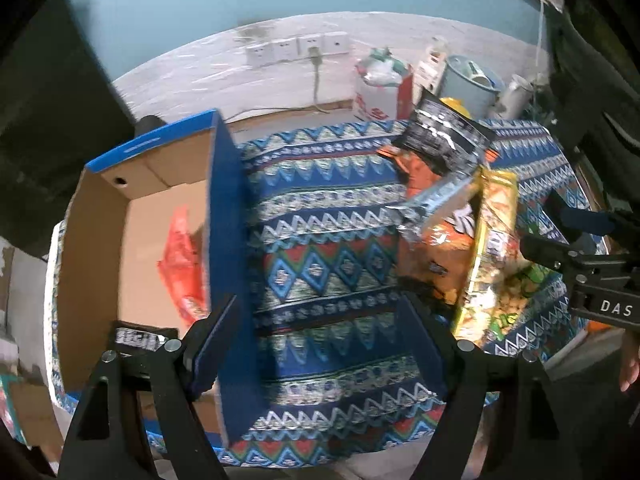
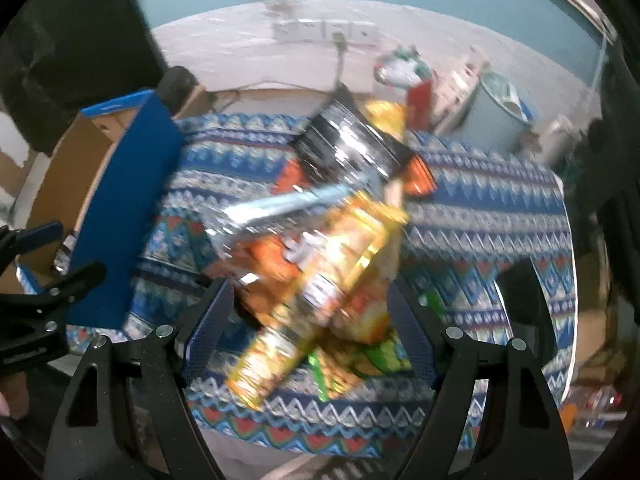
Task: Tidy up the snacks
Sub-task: 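Grasp the long yellow packet with the left tool while the right tool grasps the green bag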
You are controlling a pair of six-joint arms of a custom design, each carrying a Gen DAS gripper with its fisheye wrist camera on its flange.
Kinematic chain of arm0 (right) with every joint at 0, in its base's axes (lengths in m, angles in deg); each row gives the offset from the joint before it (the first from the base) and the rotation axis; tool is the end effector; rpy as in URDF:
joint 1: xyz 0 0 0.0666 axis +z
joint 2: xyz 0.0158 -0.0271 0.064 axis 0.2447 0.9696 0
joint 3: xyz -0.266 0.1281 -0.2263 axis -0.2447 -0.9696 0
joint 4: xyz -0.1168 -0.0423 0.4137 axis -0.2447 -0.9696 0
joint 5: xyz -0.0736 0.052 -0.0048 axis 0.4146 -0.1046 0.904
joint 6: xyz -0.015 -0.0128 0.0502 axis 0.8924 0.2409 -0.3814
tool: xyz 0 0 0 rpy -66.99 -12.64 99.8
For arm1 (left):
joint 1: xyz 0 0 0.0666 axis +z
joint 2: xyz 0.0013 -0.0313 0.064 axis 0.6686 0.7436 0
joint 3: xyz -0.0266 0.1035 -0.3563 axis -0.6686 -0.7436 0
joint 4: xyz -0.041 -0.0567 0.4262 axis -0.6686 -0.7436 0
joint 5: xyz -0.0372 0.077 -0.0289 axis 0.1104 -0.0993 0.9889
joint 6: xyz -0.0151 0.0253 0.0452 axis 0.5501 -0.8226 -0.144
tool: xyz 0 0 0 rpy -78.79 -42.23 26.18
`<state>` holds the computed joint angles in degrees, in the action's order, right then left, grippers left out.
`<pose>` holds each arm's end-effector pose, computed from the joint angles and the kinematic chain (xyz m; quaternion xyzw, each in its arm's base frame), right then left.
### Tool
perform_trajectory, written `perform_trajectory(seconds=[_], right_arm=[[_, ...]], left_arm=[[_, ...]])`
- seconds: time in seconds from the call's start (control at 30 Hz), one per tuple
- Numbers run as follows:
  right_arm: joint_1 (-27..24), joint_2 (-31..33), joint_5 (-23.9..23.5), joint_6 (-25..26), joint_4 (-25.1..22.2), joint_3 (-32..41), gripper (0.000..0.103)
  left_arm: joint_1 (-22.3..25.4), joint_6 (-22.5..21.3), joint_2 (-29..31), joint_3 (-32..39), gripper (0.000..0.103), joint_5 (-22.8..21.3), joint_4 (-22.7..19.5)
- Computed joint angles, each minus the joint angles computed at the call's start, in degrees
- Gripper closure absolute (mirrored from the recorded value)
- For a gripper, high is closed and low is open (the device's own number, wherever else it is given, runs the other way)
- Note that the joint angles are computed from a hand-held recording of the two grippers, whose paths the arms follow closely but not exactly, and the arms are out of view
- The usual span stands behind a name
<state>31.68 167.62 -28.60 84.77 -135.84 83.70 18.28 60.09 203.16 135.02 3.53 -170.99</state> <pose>0.6697 0.2120 0.4603 -0.1215 0.9687 0.0540 0.2095 0.6283 -0.2688 0.4741 0.0564 0.9754 0.0216 0.2119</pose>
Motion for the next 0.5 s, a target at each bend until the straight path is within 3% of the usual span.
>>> perform_trajectory(seconds=[0.23,0.5], right_arm=[[-2.45,-4.73,0.73,-3.3,2.6,-10.23,0.024],[-4.75,-4.87,-0.54,-7.59,0.98,-14.54,0.024]], left_arm=[[-1.76,-0.61,3.47,3.85,0.022,1.4,-2.11],[-3.53,-2.34,6.87,7.25,0.022,1.71,-3.5]])
